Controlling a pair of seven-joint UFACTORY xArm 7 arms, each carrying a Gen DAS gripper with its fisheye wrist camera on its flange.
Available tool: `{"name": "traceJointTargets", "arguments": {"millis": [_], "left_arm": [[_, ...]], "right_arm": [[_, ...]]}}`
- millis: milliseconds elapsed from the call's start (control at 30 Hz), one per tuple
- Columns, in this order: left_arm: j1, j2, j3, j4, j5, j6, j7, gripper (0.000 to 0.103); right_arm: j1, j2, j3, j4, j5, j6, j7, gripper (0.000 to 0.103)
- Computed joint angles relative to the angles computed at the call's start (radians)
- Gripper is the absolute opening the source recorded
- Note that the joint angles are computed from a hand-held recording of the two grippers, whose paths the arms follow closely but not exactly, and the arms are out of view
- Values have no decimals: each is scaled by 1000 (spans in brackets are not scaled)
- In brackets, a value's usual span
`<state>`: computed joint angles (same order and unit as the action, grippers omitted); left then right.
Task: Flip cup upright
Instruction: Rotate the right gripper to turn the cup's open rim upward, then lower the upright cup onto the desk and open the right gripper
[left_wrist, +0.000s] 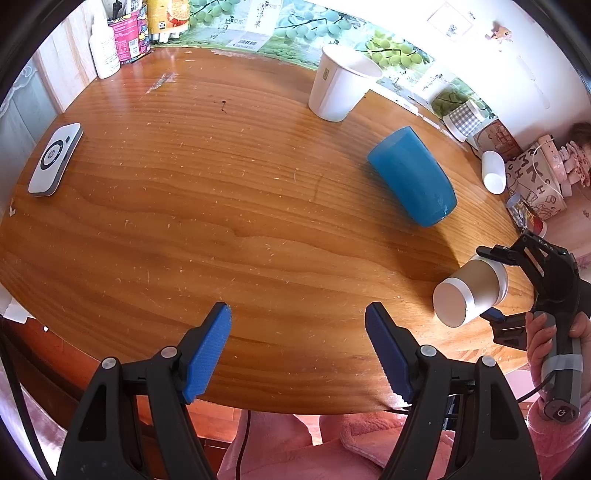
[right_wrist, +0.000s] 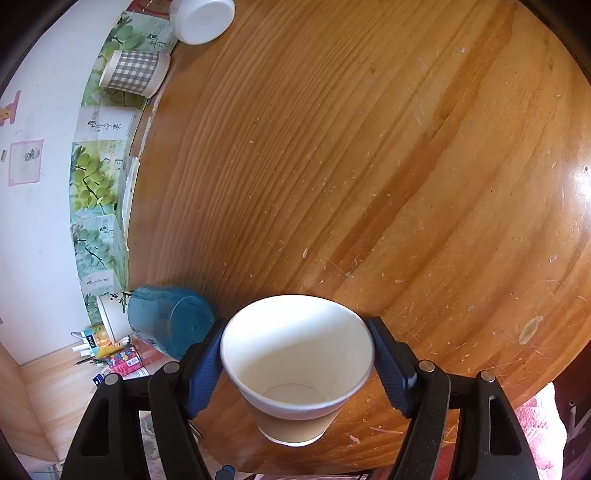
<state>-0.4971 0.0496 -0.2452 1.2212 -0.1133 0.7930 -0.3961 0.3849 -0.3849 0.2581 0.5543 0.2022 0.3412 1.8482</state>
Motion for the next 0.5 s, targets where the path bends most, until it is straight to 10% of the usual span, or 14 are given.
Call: {"name": "traceJointTargets", "arguments": {"millis": [500], "left_arm": [[-9,-11,-5,-15,0,-11,-9,78]], "right_arm": [[-112,-19,106,86,-284,103,30,73]]}}
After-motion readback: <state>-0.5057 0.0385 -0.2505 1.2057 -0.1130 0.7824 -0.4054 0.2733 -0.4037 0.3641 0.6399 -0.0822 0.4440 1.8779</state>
